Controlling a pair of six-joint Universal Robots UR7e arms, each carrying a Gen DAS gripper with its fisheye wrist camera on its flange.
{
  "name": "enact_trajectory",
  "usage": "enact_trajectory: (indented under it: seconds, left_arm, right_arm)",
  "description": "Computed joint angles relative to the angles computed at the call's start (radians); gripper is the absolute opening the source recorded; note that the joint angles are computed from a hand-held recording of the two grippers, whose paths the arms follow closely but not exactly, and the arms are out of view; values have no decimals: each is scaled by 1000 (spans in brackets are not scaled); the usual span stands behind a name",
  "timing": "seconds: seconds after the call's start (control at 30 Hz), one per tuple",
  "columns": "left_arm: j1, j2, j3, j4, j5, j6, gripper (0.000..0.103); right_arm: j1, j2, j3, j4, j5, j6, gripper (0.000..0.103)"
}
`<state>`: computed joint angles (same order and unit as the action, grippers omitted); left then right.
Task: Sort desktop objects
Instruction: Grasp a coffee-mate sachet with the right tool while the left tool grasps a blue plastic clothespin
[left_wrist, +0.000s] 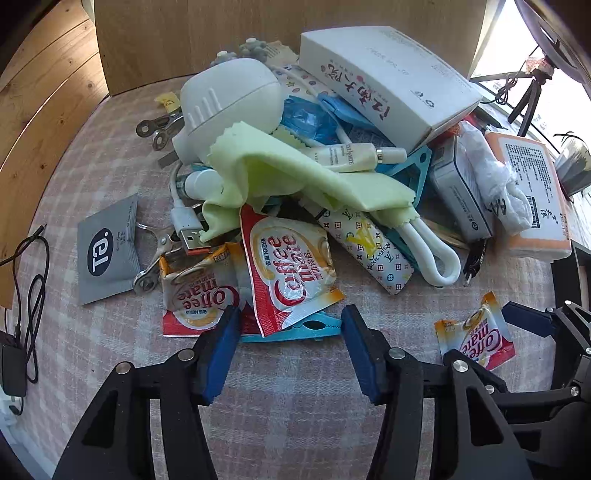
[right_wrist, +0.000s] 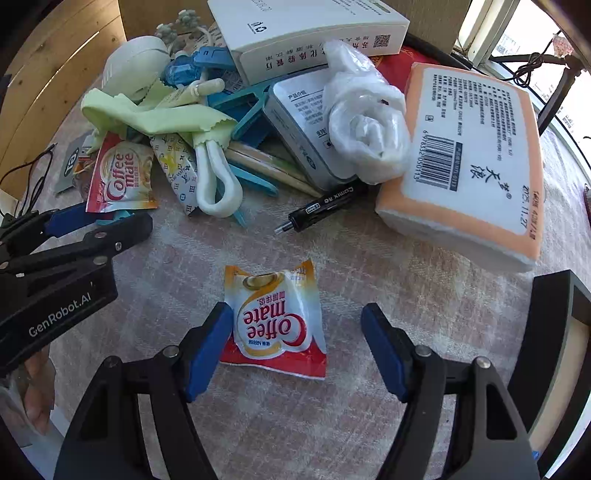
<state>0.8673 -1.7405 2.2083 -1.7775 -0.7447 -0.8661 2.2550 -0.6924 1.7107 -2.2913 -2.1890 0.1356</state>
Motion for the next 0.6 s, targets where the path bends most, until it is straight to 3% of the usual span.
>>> enact_trajectory:
  seconds: [0.23, 0.43, 0.53, 0.6]
  left_arm:
    - [-20, -69, 55, -11, 4, 24, 53]
    - [-43, -111, 79, 36, -7, 13, 53]
    - [-74, -136, 101, 65, -23, -25, 53]
    - [-131, -149, 128, 108, -37, -96, 53]
  right_arm:
    - [-6, -28, 24, -8, 8, -18, 73]
    - [-4, -60, 38, 16, 8, -30, 47]
    - [-9, -87, 64, 9, 23, -43, 45]
    - [-11, -108, 89, -7, 25, -52, 43]
